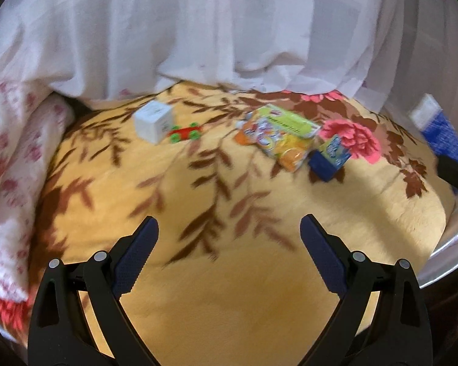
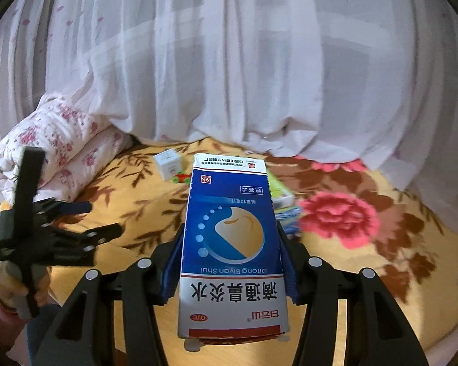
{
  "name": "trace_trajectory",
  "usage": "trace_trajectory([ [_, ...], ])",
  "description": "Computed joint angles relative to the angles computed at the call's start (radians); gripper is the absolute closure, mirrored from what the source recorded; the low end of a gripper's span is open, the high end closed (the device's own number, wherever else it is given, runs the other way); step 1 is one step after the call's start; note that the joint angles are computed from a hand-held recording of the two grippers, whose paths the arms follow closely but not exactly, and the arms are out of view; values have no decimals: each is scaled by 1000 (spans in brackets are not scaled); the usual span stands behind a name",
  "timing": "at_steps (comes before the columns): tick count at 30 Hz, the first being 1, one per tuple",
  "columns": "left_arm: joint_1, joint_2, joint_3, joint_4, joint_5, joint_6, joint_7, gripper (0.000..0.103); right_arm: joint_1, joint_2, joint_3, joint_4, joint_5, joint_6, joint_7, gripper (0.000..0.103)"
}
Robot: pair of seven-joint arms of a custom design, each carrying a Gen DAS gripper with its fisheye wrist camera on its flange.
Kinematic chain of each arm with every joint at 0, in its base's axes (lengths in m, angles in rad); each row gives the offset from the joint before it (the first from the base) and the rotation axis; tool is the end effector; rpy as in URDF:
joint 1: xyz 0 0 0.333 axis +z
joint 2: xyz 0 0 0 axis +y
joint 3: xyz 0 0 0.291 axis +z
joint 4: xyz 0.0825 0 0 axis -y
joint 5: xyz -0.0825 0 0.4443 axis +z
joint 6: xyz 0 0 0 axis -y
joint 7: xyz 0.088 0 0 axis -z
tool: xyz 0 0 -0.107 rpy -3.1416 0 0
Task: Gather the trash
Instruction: 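Grasp the blue-white medicine carton with the right tool, then grasp the orange Cici juice pouch with the left tool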
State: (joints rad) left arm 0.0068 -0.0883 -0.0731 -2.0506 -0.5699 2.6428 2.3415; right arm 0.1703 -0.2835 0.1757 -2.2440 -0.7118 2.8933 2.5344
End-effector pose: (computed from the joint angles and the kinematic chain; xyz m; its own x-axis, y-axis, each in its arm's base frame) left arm 0.6323 -0.0288 0.5052 -0.4177 -0.9086 0.0029 -0.6452 0.2944 -0.7050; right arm 0.5251 0.2365 0.5322 0.0595 -0.9943 -0.0883 -0.5409 0.0422 -0.8400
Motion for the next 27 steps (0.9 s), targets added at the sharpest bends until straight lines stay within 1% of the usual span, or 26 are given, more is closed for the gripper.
trace_trajectory([
  [3, -16, 75, -22, 78, 8, -15, -27, 12, -22, -51, 3, -48, -17, 5, 31, 50],
  [8, -37, 252, -62, 256, 61, 2, -124, 12, -56, -90, 6, -97, -18, 22, 49, 50],
  [10, -48, 333, -69, 344, 112, -14, -192, 12, -63, -90, 2, -106, -8, 28, 43, 50],
  [12, -50, 394, -80, 416, 138, -33, -230, 12, -68, -81, -5, -110, 5, 36, 32, 50],
  [13, -60, 442, -79, 470, 165, -34, -269, 12, -72, -74, -6, -108, 9, 40, 29, 50],
  [15, -70, 502, -80, 538, 204, -30, -316, 12, -76, -57, -12, -104, 19, 53, 19, 50],
  [17, -84, 591, -77, 654, 246, -70, -382, 12, -82, -40, -12, -97, 22, 61, 17, 50],
  [21, -108, 738, -68, 841, 319, -117, -491, 12, -77, 5, -24, -74, 39, 78, -5, 50],
  [23, -124, 819, -56, 953, 360, -163, -544, 12, -73, 28, -28, -60, 43, 83, -11, 50],
  [25, -127, 890, -58, 1051, 384, -206, -578, 12, -61, 52, -37, -45, 58, 87, -28, 50],
  [27, -119, 923, -75, 1089, 387, -206, -580, 12, -55, 68, -43, -34, 62, 88, -36, 50],
])
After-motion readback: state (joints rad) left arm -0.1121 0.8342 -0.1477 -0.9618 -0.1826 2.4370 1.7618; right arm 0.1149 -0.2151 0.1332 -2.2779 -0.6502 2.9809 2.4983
